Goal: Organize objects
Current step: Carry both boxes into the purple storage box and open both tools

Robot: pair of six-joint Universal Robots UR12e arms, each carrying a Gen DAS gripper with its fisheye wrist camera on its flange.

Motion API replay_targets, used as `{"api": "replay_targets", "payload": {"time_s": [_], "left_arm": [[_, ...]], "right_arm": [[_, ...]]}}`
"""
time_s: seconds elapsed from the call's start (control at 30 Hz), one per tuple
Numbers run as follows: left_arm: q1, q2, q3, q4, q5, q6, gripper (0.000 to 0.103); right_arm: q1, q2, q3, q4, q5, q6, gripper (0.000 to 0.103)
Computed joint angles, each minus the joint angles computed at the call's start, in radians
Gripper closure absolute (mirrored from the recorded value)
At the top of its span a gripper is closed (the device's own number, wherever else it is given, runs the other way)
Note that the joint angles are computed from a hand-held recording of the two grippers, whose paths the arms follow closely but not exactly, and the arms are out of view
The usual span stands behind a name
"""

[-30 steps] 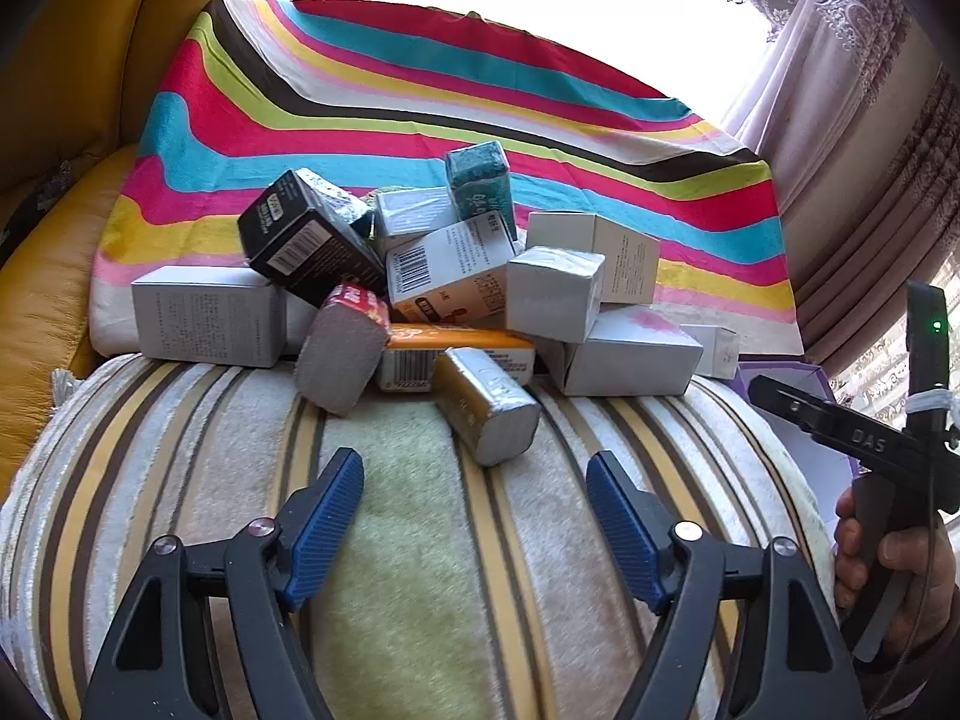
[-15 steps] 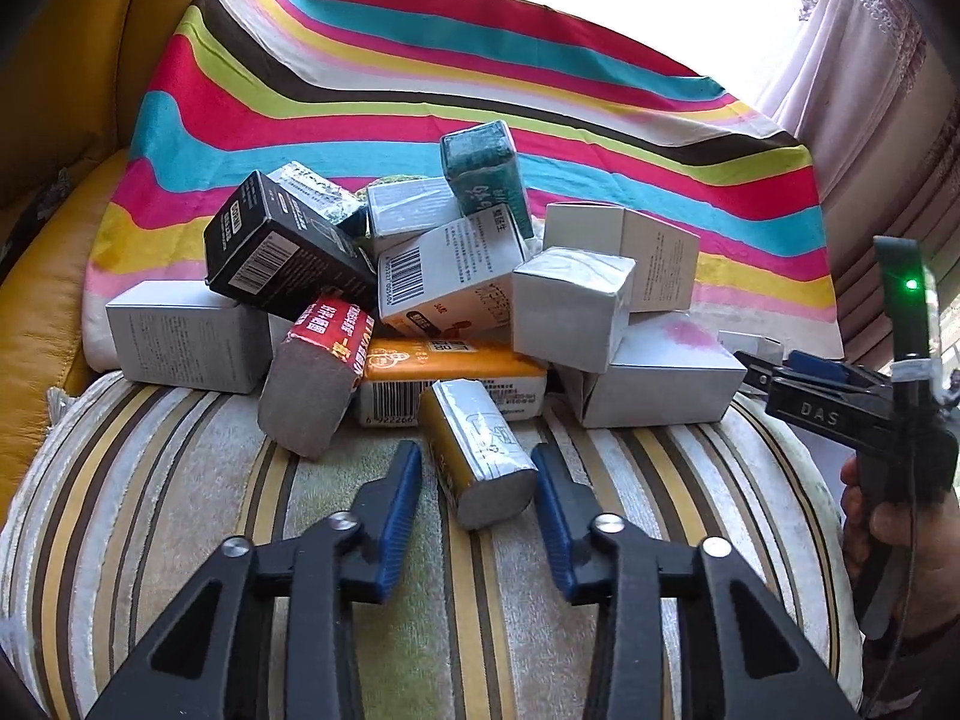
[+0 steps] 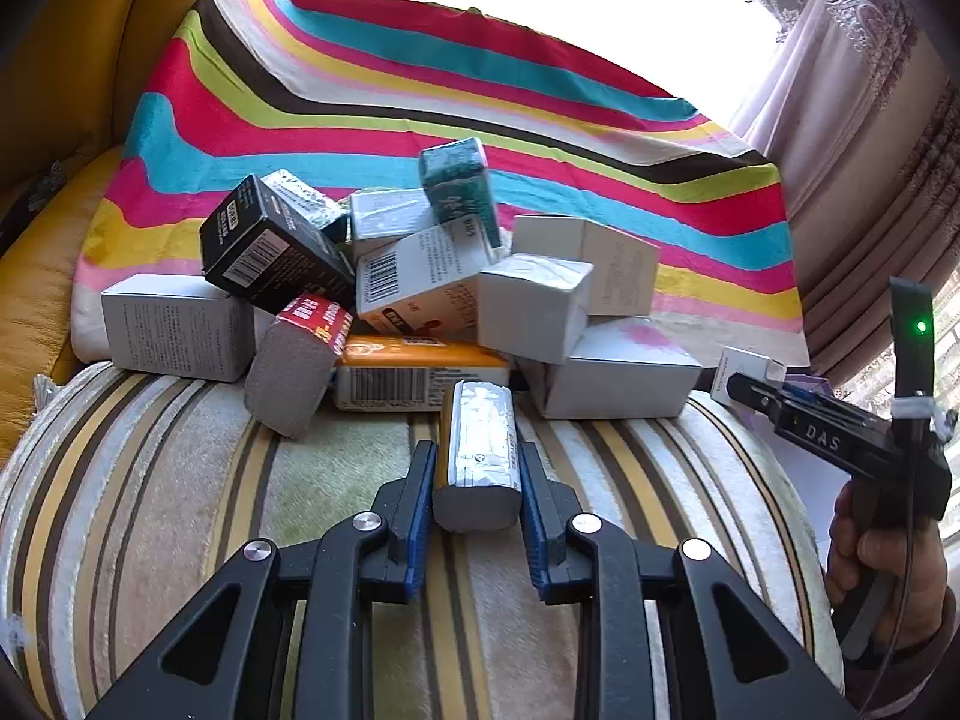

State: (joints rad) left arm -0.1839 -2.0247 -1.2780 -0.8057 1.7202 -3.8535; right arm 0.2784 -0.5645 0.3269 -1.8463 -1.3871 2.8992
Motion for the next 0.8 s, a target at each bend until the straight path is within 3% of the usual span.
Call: {"api": "replay_targets", "payload": {"time_s": [0.13,0.27,0.5,0.8], "left_arm": [[-0.013,-0.015,0.027,0.011,-0.003,0.036,0.076],[-0.03,-0.041,0.069,0.017,-0.007,0.086,0.076],[-0.056,-0.092,0.152,0.003,-0.023,0.163,0.076],[-0.082,-0.171,0.286,-0.062,-0.098,0.256,0.076]], "right_arm": [[-0.016,-0.1,0.186,-0.119,0.024,0.023,0.056],[-0.037,-0.162,0.295,-0.177,0.051,0.055,0.056],[-0.068,-0.218,0.402,-0.237,0.054,0.098,0.056],[-0.106,-0.264,0.501,-0.293,0.047,0.164,0.056]]}}
